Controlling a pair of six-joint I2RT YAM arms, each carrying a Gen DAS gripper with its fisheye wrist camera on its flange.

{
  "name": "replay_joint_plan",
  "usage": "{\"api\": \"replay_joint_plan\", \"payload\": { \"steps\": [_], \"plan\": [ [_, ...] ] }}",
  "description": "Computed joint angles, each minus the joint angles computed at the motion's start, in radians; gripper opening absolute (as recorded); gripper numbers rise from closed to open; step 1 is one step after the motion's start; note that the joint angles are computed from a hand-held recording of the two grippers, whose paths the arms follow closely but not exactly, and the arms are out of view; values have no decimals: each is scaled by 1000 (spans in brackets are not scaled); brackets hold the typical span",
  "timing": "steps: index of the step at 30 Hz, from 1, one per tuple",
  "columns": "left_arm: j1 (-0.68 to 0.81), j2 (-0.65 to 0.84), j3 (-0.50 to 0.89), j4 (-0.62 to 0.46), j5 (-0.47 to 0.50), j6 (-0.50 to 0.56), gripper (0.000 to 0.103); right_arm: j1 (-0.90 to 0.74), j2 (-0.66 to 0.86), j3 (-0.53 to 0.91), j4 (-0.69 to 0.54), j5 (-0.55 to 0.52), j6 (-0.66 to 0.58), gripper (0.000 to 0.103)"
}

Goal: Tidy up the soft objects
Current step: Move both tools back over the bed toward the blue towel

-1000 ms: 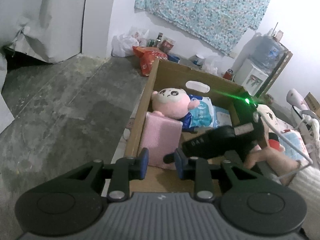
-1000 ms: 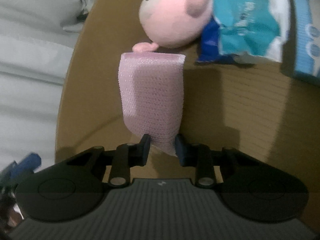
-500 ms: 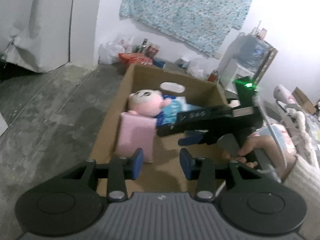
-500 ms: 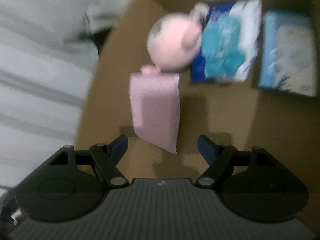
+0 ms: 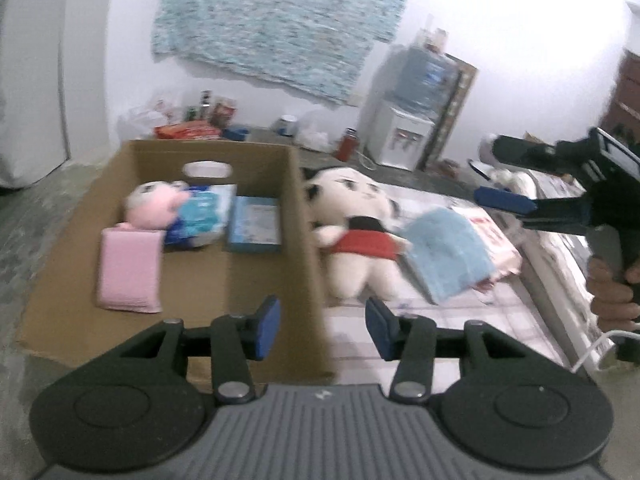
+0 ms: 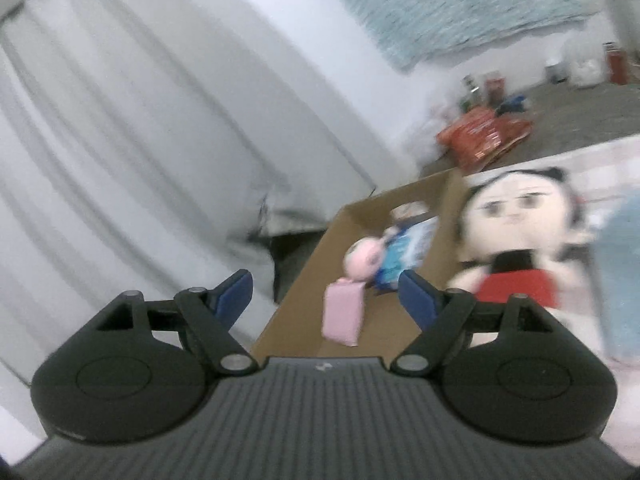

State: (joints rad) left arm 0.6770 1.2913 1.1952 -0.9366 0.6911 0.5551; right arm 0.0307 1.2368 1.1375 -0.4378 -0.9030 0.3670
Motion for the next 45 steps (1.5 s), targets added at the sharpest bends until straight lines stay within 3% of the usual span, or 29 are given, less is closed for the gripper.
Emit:
{"api": "replay_joint_plan", "payload": {
  "steps": [2,6,11,13,19,26,31,37,41,45],
  "plan": [
    [-82,-46,-47,43,-39,-54,49,-152,-43,-29,-82,-93,-94,80],
    [-241,-86,-103,122,-119,-164,49,-382,-86,-97,-191,-178,-309,81],
    [-441,-101,-177,248,-263,-278,49,-577,2,-148,-280,-283,-560,81],
    [-516,-99,-212,309,-316,-315,49,-615,37,-181,-200,-306,-555,81],
    [-688,-51,-286,489,-459,-373,53,-609,168,-317,337,-314,-282,81],
    [-837,64,-366,721,-589,-354,54,-599,293,-343,616,-199,-207,81],
    [-875,132,-414,870,-641,-353,54,-589,402,-299,652,-175,-197,81],
    [-881,137,-472,1020,-638,-339,56,-547,490,-231,597,-150,-203,81],
    [-887,125,-530,1141,-657,-345,58,-537,479,-229,570,-145,-228,81],
    [-871,111,-559,1172,-649,-348,58,-543,459,-243,558,-136,-237,81]
  ]
}}
